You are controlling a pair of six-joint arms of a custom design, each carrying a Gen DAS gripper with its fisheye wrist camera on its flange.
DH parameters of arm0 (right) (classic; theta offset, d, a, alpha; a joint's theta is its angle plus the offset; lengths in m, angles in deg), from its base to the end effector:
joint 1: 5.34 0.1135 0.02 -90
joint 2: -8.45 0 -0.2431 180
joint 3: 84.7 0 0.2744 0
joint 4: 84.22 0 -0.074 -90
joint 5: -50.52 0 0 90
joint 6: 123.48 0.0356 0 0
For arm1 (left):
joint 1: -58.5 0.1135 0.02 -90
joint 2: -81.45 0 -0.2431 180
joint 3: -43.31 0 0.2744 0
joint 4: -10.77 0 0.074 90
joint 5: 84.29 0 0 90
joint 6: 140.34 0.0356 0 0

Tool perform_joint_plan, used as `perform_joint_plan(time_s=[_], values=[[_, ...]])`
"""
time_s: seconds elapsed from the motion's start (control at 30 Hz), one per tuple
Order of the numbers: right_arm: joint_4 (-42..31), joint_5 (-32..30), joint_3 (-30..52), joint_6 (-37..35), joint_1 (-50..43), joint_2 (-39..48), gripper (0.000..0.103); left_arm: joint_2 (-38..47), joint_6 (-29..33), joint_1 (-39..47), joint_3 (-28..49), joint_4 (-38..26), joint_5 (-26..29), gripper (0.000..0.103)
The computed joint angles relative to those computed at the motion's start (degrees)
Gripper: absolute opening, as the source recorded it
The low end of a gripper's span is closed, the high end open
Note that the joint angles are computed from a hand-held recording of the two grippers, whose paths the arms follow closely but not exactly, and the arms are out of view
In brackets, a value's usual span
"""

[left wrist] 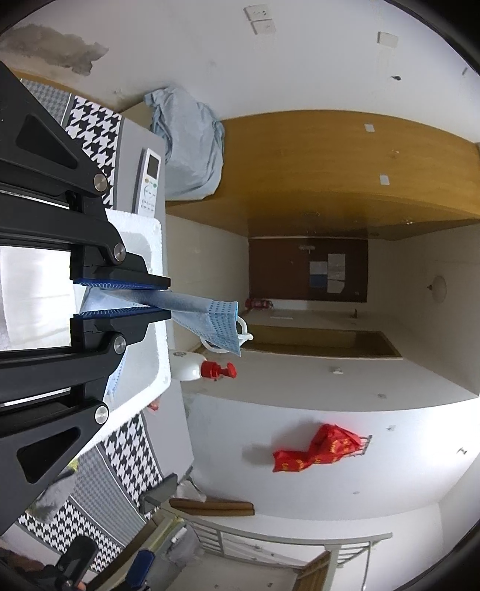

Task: Organize soft objects
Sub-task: 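Lower the blue mask into the foam box and open the left tool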

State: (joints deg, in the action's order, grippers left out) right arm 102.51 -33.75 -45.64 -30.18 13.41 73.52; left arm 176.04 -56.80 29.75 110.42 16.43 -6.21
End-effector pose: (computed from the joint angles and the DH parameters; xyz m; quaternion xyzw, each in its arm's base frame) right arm 0.2544 0.0826 0.1775 -0.0808 0.8110 0.0705 0.5751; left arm 0.3401 -0.1782 0.1887 0.1021 0.8194 -0.0866 0.5574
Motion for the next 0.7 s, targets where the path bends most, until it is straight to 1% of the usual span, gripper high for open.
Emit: perform_joint_plan(time_s=[0.1,0.13,0.17,0.2,0.27,0.3,0.37,0.4,0.43,0.5,0.57,0.6,0.63,0.7], values=[[0.06,-0.64,-0.77,0.4,-1.1,-0.4,0.103,0.75,-0.25,-0.05,1.12,-1.43,-0.58,0.012],[0.07,-0.84,-1.08,0.52,-1.24,-0.63,0.103,0.88,-0.3,-0.1,1.16,-1.48,-0.85,0.017],[-0.05,-1.11,-1.22,0.72,-1.56,-0.78,0.103,1.1,-0.26,-0.24,1.33,-1.62,-1.41,0.026],[-0.21,-1.26,-1.44,0.81,-1.77,-1.09,0.103,1.24,-0.28,-0.28,1.36,-1.62,-1.95,0.033],[-0.39,-1.21,-1.73,1.01,-2.03,-1.48,0.103,1.37,-1.19,-0.39,0.98,-0.9,-2.67,0.056],[-0.38,-1.49,-2.05,1.17,-2.24,-1.88,0.103,1.26,-1.49,-0.37,0.7,-0.48,-2.74,0.062],[-0.31,-2.28,-2.37,1.37,-2.85,-2.14,0.103,0.92,-1.89,-0.33,-0.01,0.63,-3.01,0.079],[-0.34,-2.33,-2.41,1.45,-3.02,-2.13,0.103,0.84,-1.82,-0.31,-0.25,1.0,-3.1,0.083],[-0.37,-2.35,-2.3,1.47,-3.12,-1.96,0.103,0.76,-1.72,-0.43,-0.31,1.24,-3.34,0.088],[-0.4,-2.42,-2.54,1.51,-3.36,-2.15,0.103,0.18,-1.41,-0.79,-0.96,1.9,-3.6,0.094],[-0.41,-2.68,-2.94,1.62,-3.65,-2.59,0.103,-0.5,-1.13,-0.94,-1.51,2.12,-2.51,0.101],[-0.43,-2.81,-3.07,1.65,-3.85,-2.73,0.103,-0.99,-1.34,-0.92,-2.08,2.28,-1.46,0.101],[-0.53,-2.74,-3.3,1.73,-3.91,-3.07,0.103,-1.79,-1.8,-0.66,-2.58,1.73,0.85,0.101],[-0.86,-2.69,-3.61,1.77,-3.97,-3.63,0.103,-2.89,-2.62,-0.96,-3.68,1.81,1.27,0.102]])
